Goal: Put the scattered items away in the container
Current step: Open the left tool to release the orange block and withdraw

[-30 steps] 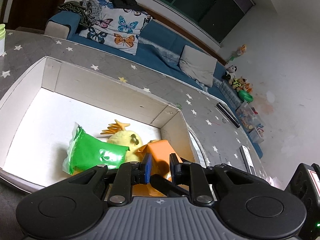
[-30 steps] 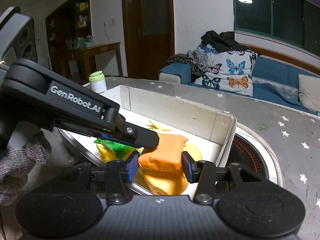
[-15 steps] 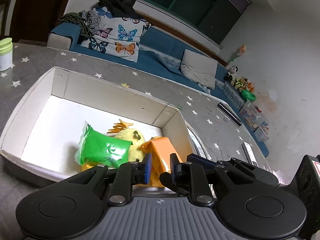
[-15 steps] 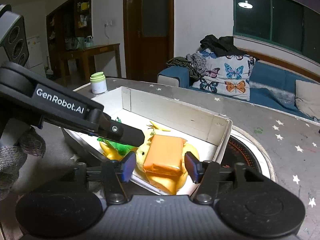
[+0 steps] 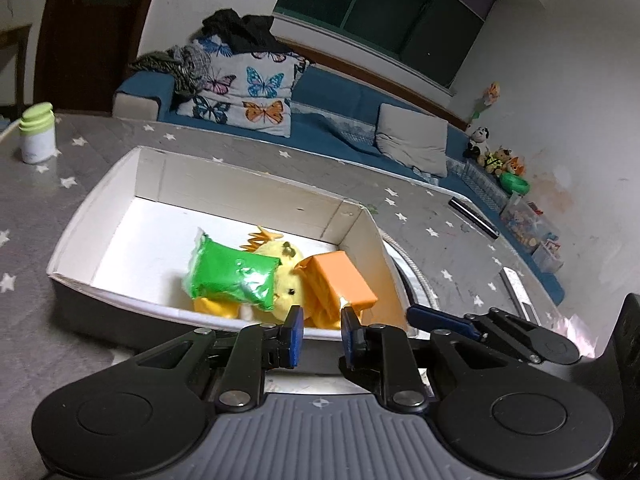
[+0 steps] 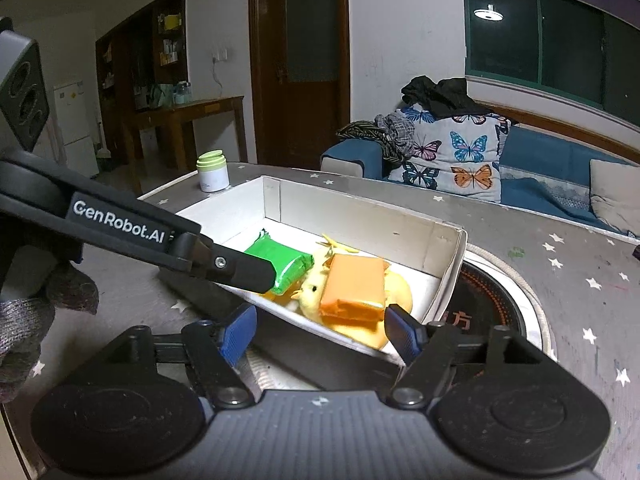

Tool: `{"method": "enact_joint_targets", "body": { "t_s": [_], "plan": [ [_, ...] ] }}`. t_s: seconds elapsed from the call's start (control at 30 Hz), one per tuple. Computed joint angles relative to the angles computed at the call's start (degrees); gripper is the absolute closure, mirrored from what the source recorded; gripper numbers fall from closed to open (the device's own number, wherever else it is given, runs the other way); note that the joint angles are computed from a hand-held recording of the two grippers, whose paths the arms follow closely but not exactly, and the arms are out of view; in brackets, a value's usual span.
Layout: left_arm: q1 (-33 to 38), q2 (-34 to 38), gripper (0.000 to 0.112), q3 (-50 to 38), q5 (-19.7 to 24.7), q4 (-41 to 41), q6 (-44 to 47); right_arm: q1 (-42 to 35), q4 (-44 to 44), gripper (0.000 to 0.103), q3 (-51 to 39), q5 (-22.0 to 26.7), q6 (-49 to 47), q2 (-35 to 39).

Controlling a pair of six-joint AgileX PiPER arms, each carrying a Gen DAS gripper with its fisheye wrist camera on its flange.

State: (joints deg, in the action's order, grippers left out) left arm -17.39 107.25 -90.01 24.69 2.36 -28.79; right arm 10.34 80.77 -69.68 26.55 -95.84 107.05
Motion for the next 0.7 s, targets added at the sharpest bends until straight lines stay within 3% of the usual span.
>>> {"method": "enact_joint_targets", "body": {
  "t_s": [0.37,0.7],
  "plan": [
    [-3.3,-5.4,0.087,8.0,-0.5,17.3,-15.2,0.4,5.8,0.019,6.4,-0.3,-5.3,-4.2],
    [-7.6,-8.5,0.086,13.4,4.3,34.4,-30.3,1.5,9.6,0.016,11.2,-1.0,-8.9,-6.3]
  ]
}}
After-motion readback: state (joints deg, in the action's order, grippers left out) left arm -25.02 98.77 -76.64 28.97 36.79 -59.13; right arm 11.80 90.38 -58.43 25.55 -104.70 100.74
